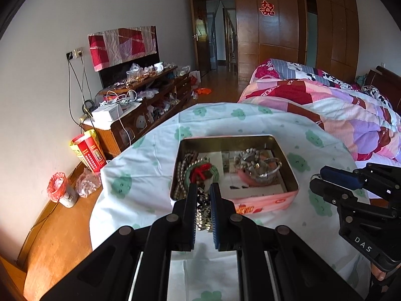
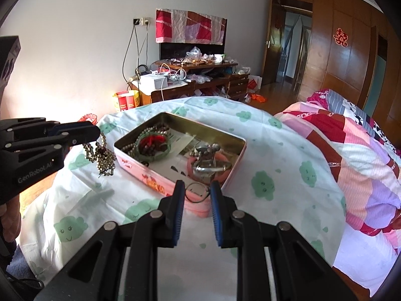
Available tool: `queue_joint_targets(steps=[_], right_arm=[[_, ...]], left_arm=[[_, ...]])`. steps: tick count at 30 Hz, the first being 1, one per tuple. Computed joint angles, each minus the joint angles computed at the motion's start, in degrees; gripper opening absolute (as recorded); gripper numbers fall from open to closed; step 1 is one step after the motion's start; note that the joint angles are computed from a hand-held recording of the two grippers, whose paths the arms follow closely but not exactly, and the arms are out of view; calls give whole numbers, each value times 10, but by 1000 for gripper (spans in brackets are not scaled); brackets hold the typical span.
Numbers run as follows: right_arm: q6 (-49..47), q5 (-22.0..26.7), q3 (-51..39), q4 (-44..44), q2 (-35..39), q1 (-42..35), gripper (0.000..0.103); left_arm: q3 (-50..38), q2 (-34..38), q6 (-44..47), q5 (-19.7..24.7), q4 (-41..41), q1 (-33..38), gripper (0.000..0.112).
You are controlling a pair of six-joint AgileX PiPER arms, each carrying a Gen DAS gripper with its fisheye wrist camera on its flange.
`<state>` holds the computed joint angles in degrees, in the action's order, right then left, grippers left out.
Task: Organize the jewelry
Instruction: 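Carry the gold chain and silver ring over the pink tin with both tools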
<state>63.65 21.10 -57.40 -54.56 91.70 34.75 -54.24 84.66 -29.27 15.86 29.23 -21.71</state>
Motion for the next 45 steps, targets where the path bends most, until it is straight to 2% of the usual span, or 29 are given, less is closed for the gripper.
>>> queue_joint_targets(steps=[9, 28, 45], right_arm=[[-12, 0, -22, 0, 11, -12, 22], [-155, 13, -157, 105, 102, -47, 22], [-185, 22, -224, 130, 183, -64, 22]], left_arm=[[-44, 26, -18, 11, 28, -6, 9], [-200, 147, 26, 45, 10, 6, 9], [-275, 236, 40, 72, -3, 10, 9]])
